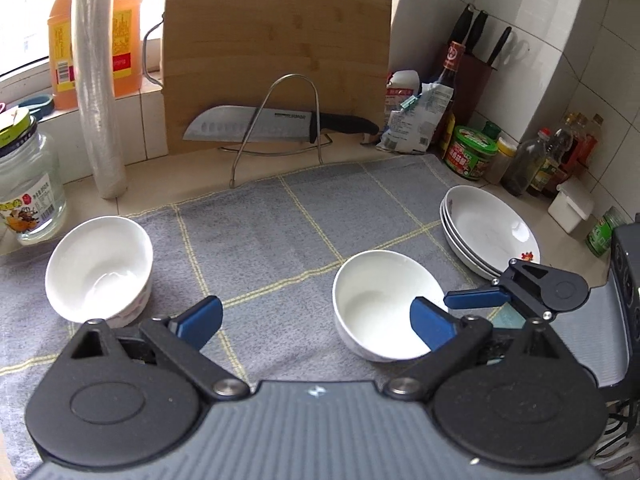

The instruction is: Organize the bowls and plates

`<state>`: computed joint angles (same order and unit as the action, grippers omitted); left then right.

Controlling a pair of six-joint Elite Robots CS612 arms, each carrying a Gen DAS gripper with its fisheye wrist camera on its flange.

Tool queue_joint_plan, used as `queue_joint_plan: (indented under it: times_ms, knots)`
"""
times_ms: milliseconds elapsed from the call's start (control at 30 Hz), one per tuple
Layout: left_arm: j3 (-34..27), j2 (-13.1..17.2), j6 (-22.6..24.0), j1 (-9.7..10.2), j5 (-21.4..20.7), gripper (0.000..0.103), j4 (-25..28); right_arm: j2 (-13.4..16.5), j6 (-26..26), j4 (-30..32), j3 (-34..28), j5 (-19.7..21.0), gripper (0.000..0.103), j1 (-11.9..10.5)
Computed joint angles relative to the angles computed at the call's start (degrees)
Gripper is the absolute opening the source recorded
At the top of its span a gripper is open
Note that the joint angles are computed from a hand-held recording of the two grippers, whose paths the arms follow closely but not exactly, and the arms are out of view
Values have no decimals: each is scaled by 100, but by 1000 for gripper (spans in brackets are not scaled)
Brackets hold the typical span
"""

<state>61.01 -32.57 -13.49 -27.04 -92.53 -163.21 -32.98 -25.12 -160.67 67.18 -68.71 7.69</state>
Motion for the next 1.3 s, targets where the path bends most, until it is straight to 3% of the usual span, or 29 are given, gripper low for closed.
queue_joint_plan:
  times_ms: [167, 367, 733, 900, 1033, 1100, 1300]
  knots:
    - [563, -264, 211, 221, -199, 100, -276, -64, 434, -705, 309, -312, 103, 288]
    - [884, -355, 304, 491, -508, 100, -304, 8, 445, -530, 293, -475, 103, 582]
    - [781, -262, 971, 745, -1506, 97, 477, 187, 315, -584, 169, -506, 103, 795]
    - [662, -176, 969, 811, -1849, 79, 640, 236, 145, -931, 181, -780, 103, 878]
    - [617, -118, 842, 842, -2012, 75, 566, 261, -28, -1065, 176, -815, 103, 915]
    - [589, -88, 798, 857, -2083, 69, 577, 285, -71, -1069, 137, -774, 102, 917]
    - [549, -38, 563, 899, -2232, 67, 538, 329, -81, -962, 31, -744, 93, 920]
